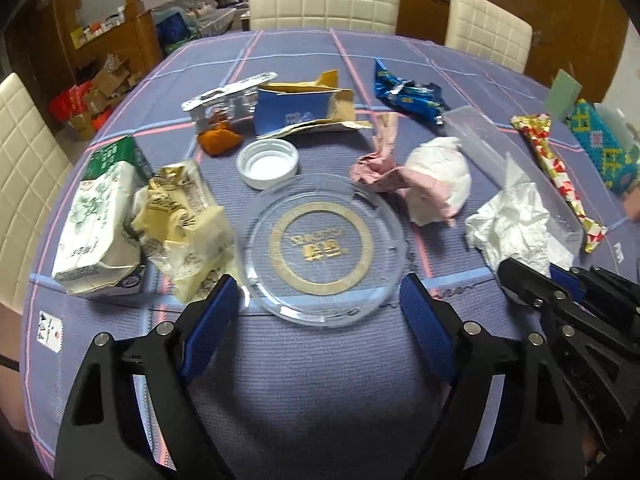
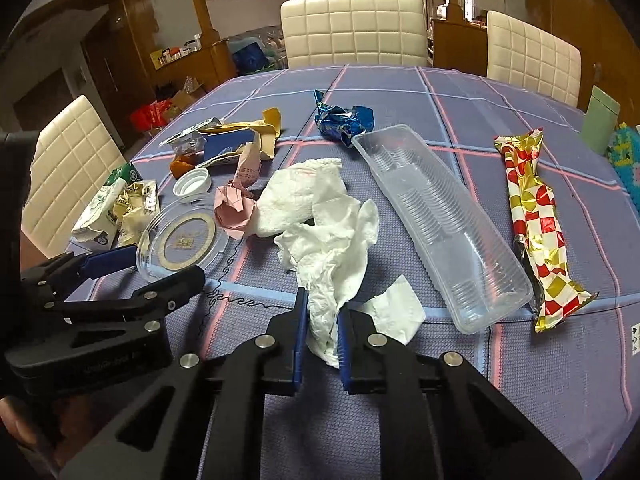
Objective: Collect trash
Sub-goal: 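Grasp the clear round plastic lid with the left gripper and lift, then carry lid and tissue to the clear bin while left gripper releases lid inside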
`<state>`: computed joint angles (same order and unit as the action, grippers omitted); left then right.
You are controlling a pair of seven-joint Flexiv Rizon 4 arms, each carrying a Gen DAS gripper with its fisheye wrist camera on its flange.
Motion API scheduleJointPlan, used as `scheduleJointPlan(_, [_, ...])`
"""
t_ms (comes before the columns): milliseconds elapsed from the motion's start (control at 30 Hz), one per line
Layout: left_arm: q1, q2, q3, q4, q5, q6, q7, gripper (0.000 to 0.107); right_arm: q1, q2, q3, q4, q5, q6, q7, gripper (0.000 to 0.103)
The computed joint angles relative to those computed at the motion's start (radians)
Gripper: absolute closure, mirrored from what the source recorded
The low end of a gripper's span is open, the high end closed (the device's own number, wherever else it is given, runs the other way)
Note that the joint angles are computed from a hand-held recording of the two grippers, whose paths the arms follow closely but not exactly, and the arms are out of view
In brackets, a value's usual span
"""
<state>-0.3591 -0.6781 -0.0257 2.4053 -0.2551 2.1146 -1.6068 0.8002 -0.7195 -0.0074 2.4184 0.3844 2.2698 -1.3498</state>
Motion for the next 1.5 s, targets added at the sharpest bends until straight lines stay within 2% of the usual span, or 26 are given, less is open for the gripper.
scheduleJointPlan(33, [0.029,0.002,-0.022,-0.001,0.025,-0.007,-0.002,0.011,-0.001,0.002,0.002,0.004,0.000,0.004,0.000,0.090])
scheduleJointPlan(67, [0.052,0.006,-0.037,-0.007,0.046,-0.027,-0.003,0.007,0.005,-0.002,-0.005,-0.007,0.003,-0.003,-0.002,0.090])
scheduleJointPlan(100, [0.048,0.006,-0.031,-0.015,0.047,-0.043,-0.003,0.007,-0.001,-0.002,-0.004,-0.008,0.000,-0.005,-0.001,0.090])
scheduleJointPlan(167, [-0.044,-0.004,0.033,-0.042,-0.032,-0.070,0.042,0.007,-0.018,-0.001,0.004,-0.011,-0.010,-0.009,0.007,0.090])
scheduleJointPlan(233, [-0.092,-0.012,0.066,-0.055,-0.076,-0.079,0.068,0.007,-0.033,-0.001,0.009,-0.011,-0.022,-0.012,0.012,0.090])
scheduleJointPlan(400, [-0.040,-0.021,0.036,-0.079,-0.042,-0.084,0.062,0.007,-0.043,-0.006,0.011,-0.015,-0.037,-0.007,0.013,0.090])
scheduleJointPlan(433, [-0.033,-0.023,0.032,-0.082,-0.039,-0.080,0.058,0.010,-0.044,-0.005,0.011,-0.014,-0.038,-0.006,0.014,0.090])
scheduleJointPlan(467, [-0.034,-0.023,0.034,-0.079,-0.041,-0.071,0.055,0.017,-0.045,-0.004,0.012,-0.012,-0.039,-0.005,0.014,0.090])
scheduleJointPlan(533, [-0.006,-0.019,0.015,-0.073,-0.020,-0.060,0.049,0.018,-0.040,-0.003,0.007,-0.014,-0.035,-0.008,0.012,0.090])
scheduleJointPlan(667, [0.066,-0.007,-0.034,-0.040,0.049,-0.017,0.011,0.019,-0.007,-0.001,-0.012,-0.016,-0.008,-0.009,0.001,0.090])
scheduleJointPlan(900, [0.091,0.031,-0.038,0.033,0.102,0.065,-0.028,0.019,0.045,0.018,-0.018,-0.001,0.041,0.024,-0.033,0.090])
scheduleJointPlan(1167, [0.094,0.075,-0.011,0.111,0.100,0.147,-0.042,0.019,0.145,0.067,-0.055,0.002,0.125,-0.021,-0.085,0.090])
scheduleJointPlan(1267, [0.090,0.088,0.010,0.146,0.089,0.191,-0.040,0.019,0.202,0.090,-0.096,-0.014,0.139,-0.091,-0.103,0.090])
scheduleJointPlan(1367, [0.055,0.098,0.057,0.189,0.028,0.261,-0.006,0.019,0.280,0.103,-0.152,-0.029,0.151,-0.133,-0.120,0.090])
scheduleJointPlan(1500, [0.123,0.108,0.075,0.252,0.037,0.340,-0.003,0.019,0.292,0.123,-0.135,-0.047,0.104,-0.149,-0.118,0.090])
